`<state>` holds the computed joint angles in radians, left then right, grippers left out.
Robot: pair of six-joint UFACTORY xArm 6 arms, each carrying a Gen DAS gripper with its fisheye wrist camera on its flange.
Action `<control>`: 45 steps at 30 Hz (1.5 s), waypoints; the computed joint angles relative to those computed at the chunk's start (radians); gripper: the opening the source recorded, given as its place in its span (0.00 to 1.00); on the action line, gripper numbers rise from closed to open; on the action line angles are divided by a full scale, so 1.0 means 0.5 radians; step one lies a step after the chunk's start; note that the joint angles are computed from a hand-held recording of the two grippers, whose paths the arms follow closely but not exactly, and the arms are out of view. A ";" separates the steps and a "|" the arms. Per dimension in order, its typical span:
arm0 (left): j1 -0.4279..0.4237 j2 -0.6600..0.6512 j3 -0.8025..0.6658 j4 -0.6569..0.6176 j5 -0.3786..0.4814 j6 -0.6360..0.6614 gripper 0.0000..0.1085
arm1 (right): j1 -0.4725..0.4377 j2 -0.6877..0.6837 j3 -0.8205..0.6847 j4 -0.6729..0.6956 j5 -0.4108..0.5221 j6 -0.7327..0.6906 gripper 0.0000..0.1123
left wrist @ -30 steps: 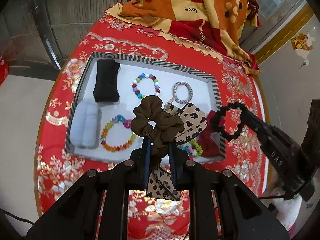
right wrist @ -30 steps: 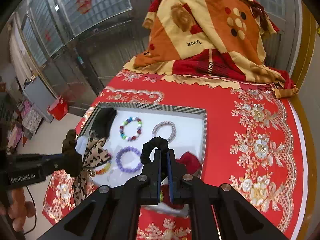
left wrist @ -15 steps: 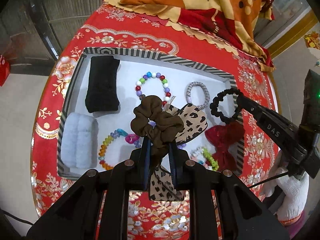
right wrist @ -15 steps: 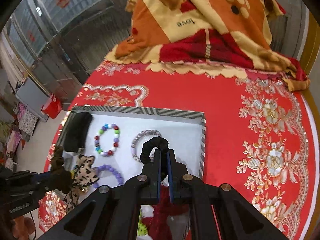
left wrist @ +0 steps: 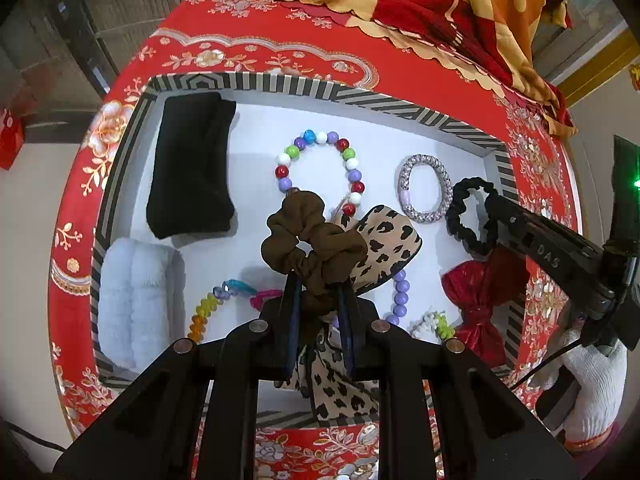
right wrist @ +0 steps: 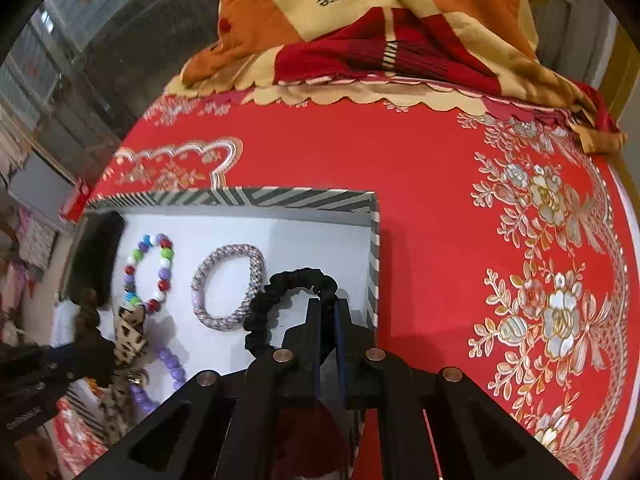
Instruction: Organize jewelry
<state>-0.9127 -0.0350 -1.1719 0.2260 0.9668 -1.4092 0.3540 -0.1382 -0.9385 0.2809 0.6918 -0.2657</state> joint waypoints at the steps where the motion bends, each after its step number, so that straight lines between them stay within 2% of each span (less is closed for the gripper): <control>1: 0.001 0.001 -0.002 0.004 0.001 0.001 0.15 | 0.001 0.006 -0.002 0.006 0.005 0.003 0.05; 7: 0.002 0.002 0.002 0.033 0.015 -0.017 0.15 | 0.001 -0.019 0.011 0.072 0.005 -0.024 0.08; 8: -0.001 0.001 0.003 0.044 0.016 -0.030 0.15 | 0.003 -0.033 0.018 0.082 0.003 -0.031 0.13; 9: -0.002 0.001 0.003 0.048 0.015 -0.033 0.15 | 0.003 -0.048 0.025 0.101 0.002 -0.041 0.22; 10: -0.006 0.002 0.001 0.056 0.019 -0.042 0.16 | -0.002 -0.076 0.040 0.147 0.009 -0.075 0.24; 11: -0.011 0.005 -0.005 0.063 0.034 -0.048 0.19 | -0.002 -0.099 0.050 0.186 0.018 -0.095 0.29; 13: -0.031 0.019 -0.039 0.092 0.085 -0.051 0.24 | 0.002 -0.147 0.073 0.184 0.027 -0.094 0.29; 15: -0.051 0.021 -0.057 0.117 0.120 -0.064 0.38 | 0.008 -0.210 0.103 0.231 0.032 -0.116 0.29; 18: -0.083 -0.005 -0.063 0.172 0.157 -0.122 0.46 | 0.009 -0.363 0.184 0.301 0.020 -0.134 0.29; 22: -0.142 -0.023 -0.098 0.260 0.245 -0.194 0.46 | 0.017 -0.584 0.320 0.347 -0.018 -0.127 0.30; 25: -0.198 -0.039 -0.121 0.313 0.313 -0.236 0.46 | 0.043 -0.745 0.428 0.219 -0.026 0.017 0.30; 37: -0.467 -0.091 -0.206 0.486 0.635 -0.487 0.46 | 0.149 -1.275 0.723 0.153 0.164 0.199 0.30; 41: -0.552 -0.091 -0.254 0.526 0.749 -0.565 0.46 | 0.213 -1.421 0.788 0.038 0.184 0.324 0.35; 45: -0.649 -0.077 -0.323 0.576 0.880 -0.637 0.46 | 0.248 -1.529 0.828 -0.009 0.219 0.402 0.35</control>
<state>-1.2371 -0.0736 -1.3334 0.5142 1.4067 -1.7278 0.4778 -0.9025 -0.5245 0.2764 0.8012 -0.0645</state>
